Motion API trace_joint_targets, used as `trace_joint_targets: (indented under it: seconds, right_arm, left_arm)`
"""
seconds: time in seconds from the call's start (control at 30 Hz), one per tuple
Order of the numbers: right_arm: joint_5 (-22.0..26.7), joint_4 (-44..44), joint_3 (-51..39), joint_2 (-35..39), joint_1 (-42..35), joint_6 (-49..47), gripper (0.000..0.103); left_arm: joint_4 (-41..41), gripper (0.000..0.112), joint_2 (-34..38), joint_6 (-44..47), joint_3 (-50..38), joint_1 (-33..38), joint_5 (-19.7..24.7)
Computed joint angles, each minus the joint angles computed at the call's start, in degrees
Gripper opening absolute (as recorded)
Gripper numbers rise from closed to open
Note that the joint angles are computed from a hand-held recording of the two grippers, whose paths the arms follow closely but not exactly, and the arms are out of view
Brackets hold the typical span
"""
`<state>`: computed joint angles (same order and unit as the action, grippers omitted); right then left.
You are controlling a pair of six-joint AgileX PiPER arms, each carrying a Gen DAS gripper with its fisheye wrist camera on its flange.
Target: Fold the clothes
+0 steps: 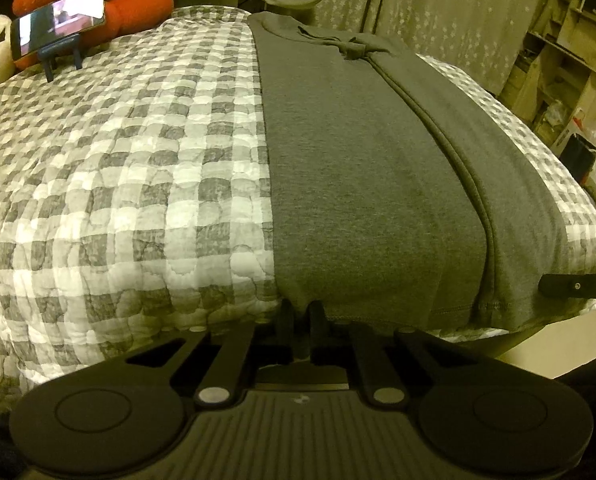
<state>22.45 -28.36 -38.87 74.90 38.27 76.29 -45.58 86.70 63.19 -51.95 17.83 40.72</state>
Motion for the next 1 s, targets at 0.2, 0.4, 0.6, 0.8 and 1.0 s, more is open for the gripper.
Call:
trace_joint_targets:
  seconds: [0.2,0.4,0.6,0.8,1.0]
  right_arm:
    - [0.5,-1.85,-0.28,0.51,0.85,1.3,0.014]
    - [0.21,-2.51,0.61,-0.94,1.25,1.27,0.011]
    - [0.69,-2.46,0.78,-1.41,1.29,1.48,0.013]
    - [-2.54,-1.69,2.16,-1.75,0.17,2.6,0.033]
    - [-2.6,-0.99,1.54,-0.11,0.13,1.72,0.023]
  left_arm:
    - [-0.17,0.005,-0.77,1.57,0.64,0.63,0.37]
    - [0.44,0.005,-1.74,2.04,1.24,0.31,-0.34]
    - [0.46,0.005,-1.8,2.23,1.3,0.55,-0.36]
    - [0.53,0.005,-1.71,2.31,1.17,0.82,-0.06]
    - [0.66,0.005,-1.63,2.66,1.1,0.61,-0.21]
